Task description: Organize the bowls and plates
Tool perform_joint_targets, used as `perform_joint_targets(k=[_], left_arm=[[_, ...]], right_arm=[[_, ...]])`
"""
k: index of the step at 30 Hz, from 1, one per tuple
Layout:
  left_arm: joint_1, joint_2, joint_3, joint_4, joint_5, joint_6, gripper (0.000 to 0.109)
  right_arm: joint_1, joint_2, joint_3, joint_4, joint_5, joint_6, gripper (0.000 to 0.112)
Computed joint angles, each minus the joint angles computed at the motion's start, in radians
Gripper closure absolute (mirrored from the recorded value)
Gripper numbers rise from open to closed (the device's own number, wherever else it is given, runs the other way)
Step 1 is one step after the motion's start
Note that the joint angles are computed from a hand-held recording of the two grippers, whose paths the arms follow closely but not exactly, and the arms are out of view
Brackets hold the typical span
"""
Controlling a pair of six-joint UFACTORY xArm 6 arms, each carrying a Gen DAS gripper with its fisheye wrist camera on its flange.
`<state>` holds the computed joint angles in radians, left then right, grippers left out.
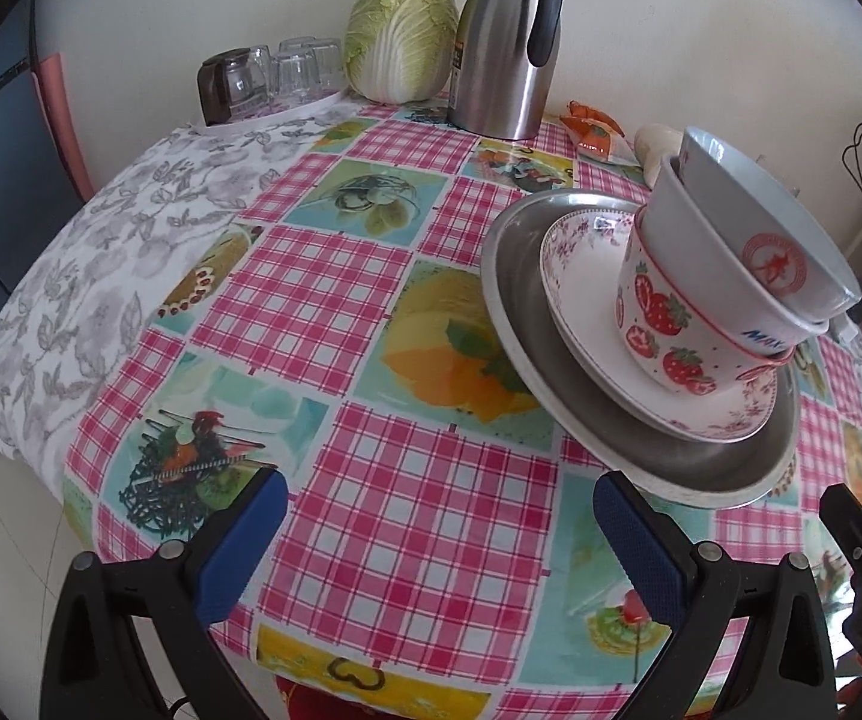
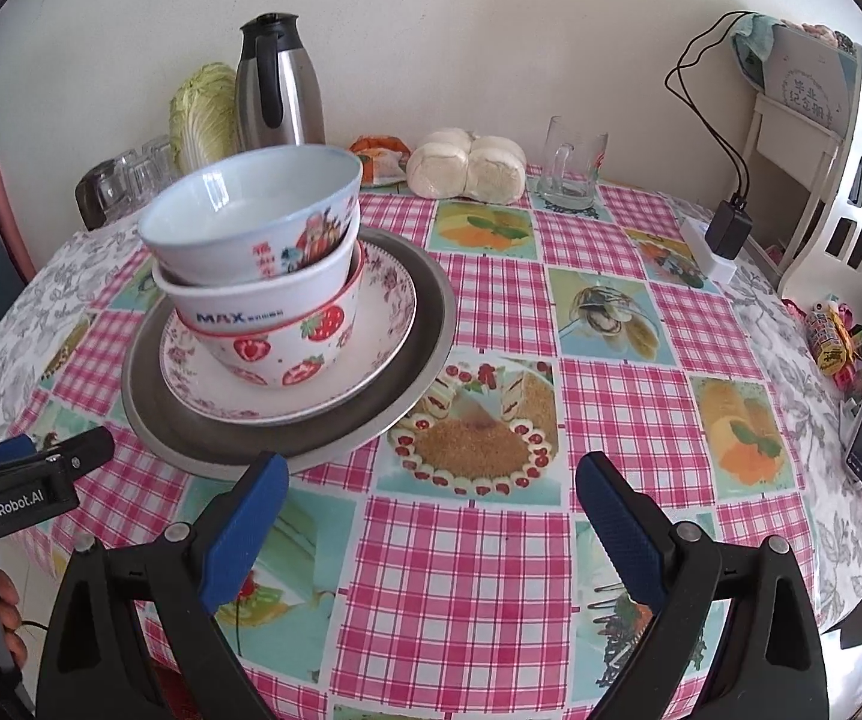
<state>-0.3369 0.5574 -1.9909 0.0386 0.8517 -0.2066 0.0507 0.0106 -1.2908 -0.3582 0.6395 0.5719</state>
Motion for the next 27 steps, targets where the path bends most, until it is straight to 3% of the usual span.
perform_joint_targets(k=[3, 7, 27], left_arm=[[-0.004, -0.022, 0.055, 0.043, -0.066, 0.007, 0.006], [-0.010, -0.004, 0.036, 0.091, -0.046, 0.015, 0.006], [-0.005, 0.038, -0.006, 0.069, -0.001, 0.054, 0.006]], right_arm=[[-0.001, 0.009, 0.001, 0.028, -0.003, -0.014, 0.016], [0.003, 0.021, 0.003, 0.044, -0.010, -0.032, 0.016], [0.016, 0.062, -0.017, 0.088, 0.021, -0.088, 0.016]])
